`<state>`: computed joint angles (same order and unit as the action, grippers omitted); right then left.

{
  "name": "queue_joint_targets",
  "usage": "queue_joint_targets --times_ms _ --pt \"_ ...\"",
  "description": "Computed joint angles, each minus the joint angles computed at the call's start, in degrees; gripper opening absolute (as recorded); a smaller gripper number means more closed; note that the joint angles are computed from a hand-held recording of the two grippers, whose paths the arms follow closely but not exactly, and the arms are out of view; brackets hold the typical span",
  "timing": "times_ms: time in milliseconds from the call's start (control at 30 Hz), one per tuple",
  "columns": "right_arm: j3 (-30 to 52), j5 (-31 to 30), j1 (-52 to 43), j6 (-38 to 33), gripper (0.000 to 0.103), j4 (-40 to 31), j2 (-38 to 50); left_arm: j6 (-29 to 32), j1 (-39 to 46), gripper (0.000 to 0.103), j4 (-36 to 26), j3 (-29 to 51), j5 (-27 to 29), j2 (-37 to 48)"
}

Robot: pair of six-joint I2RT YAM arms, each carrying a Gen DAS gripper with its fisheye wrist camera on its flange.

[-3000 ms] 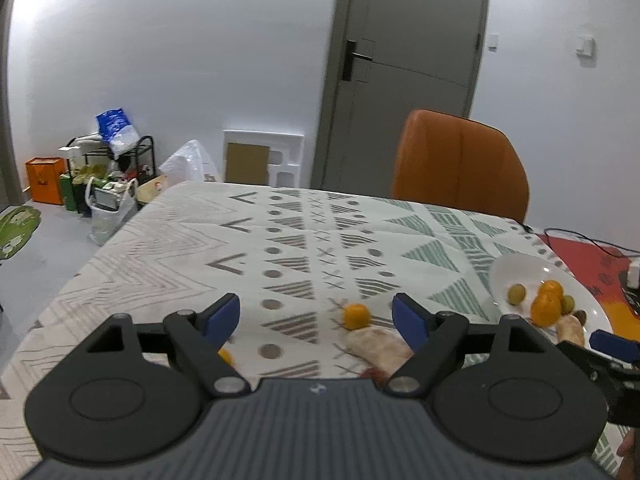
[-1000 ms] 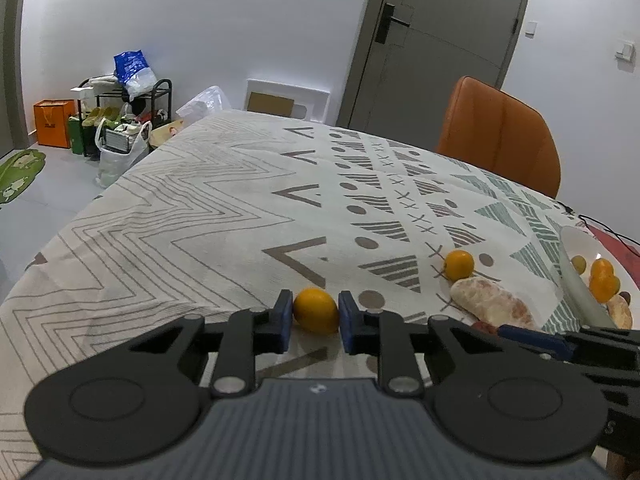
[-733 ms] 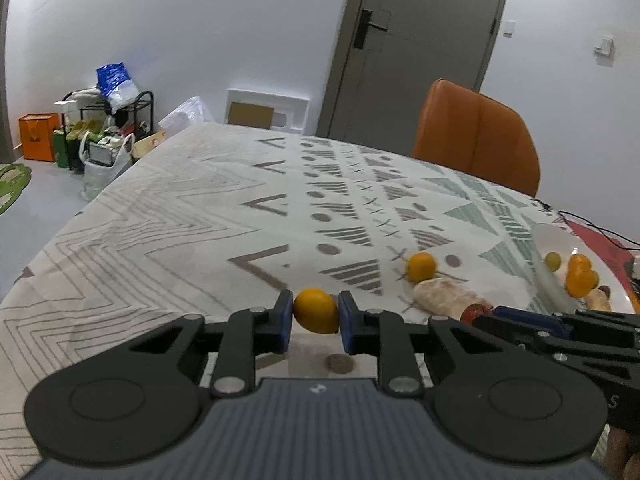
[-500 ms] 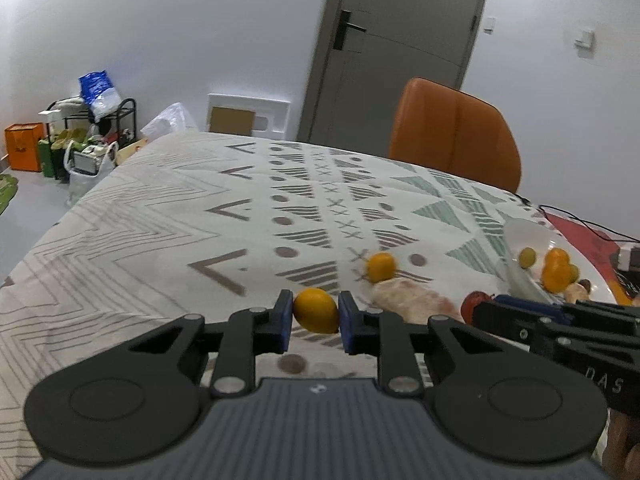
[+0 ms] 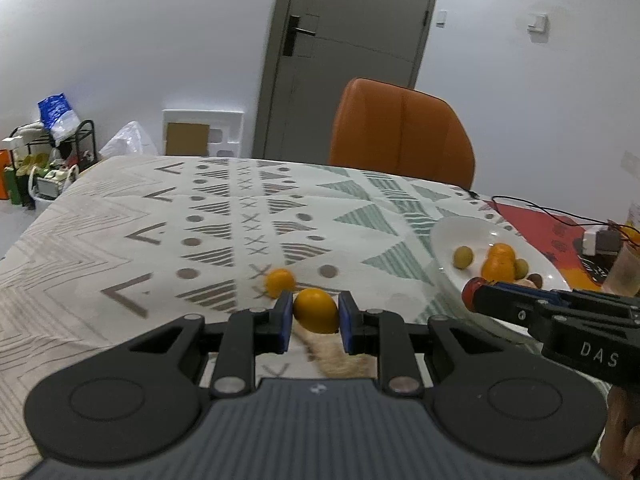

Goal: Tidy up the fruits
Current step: 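Carry the kumquat and red plum into the plate and open both tools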

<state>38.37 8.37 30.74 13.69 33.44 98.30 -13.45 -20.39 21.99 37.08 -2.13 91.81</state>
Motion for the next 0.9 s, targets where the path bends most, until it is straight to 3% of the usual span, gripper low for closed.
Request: queue_joint_targets --times_ms 633,733,900 --pt "-9.4 -0.5 -7.5 1.6 0.019 5.2 -5.5 -0.4 -8.0 0.023 0.0 4.4 -2.9 3.8" --pt "-10.2 0.3 -8.3 2.7 0.027 6.3 -5.2 -0.3 -8.8 0.023 -0.4 5.1 -3.3 4.3" --pt "-12.3 -0.4 -9.2 2.8 0.030 7.4 -6.2 0.0 -10.3 0.023 -1.1 6.7 -4.0 5.4"
